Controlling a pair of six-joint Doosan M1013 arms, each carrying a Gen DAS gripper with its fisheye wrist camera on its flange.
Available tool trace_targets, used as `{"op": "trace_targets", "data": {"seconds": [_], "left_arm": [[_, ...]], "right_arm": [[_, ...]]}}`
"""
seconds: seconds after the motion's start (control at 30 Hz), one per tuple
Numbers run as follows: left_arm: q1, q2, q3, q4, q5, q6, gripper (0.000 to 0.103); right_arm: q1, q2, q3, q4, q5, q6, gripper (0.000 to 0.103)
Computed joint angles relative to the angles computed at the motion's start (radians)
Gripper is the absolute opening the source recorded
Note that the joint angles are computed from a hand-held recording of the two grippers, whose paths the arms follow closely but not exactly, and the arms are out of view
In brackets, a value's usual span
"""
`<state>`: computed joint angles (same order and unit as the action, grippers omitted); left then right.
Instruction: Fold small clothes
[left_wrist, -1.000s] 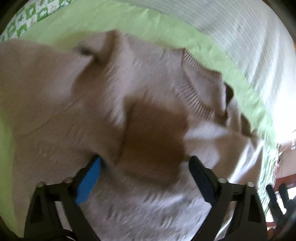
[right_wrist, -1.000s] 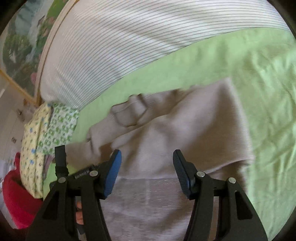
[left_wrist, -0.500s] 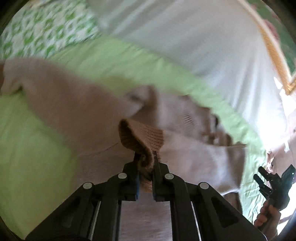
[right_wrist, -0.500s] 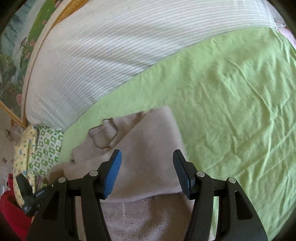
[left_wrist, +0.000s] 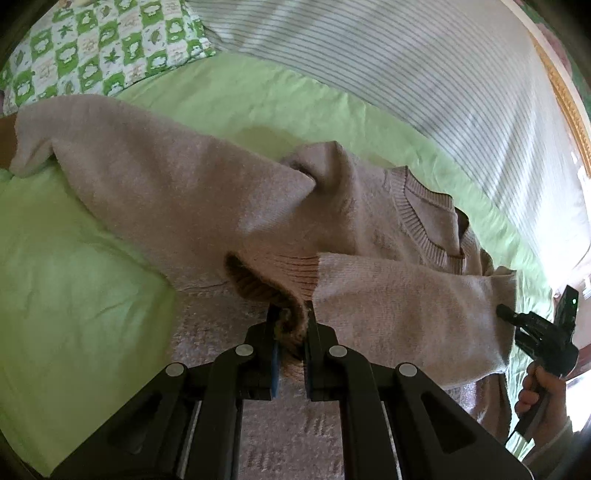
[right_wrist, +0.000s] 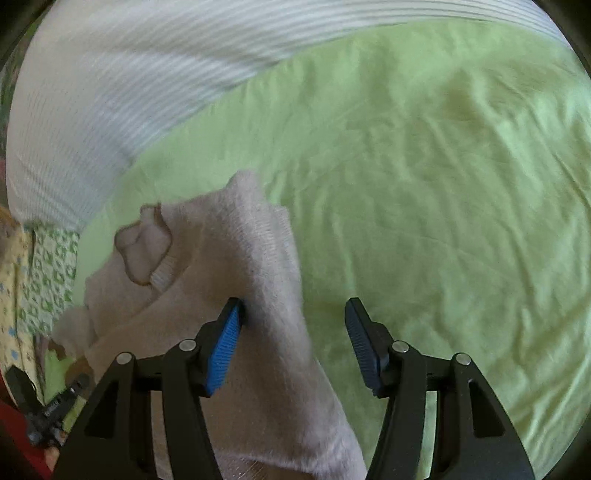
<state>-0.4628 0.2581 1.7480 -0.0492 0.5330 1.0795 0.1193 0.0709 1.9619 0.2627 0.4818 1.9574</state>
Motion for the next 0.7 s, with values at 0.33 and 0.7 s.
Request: {"op": "trace_targets", "data": {"seconds": [0.33, 0.7], "left_arm": [[-0.057, 0.053, -0.067, 0.019, -0.006, 0.054, 0.008], [-0.049, 0.043, -0.019, 0.103, 0.007, 0.020, 0.008]], "right_arm": [[-0.031, -0.055, 0.029, -0.272, -0.011, 0.267, 0.008], [0.093, -0.048, 0.002, -0.650, 0.079, 0.606, 0.038]]}}
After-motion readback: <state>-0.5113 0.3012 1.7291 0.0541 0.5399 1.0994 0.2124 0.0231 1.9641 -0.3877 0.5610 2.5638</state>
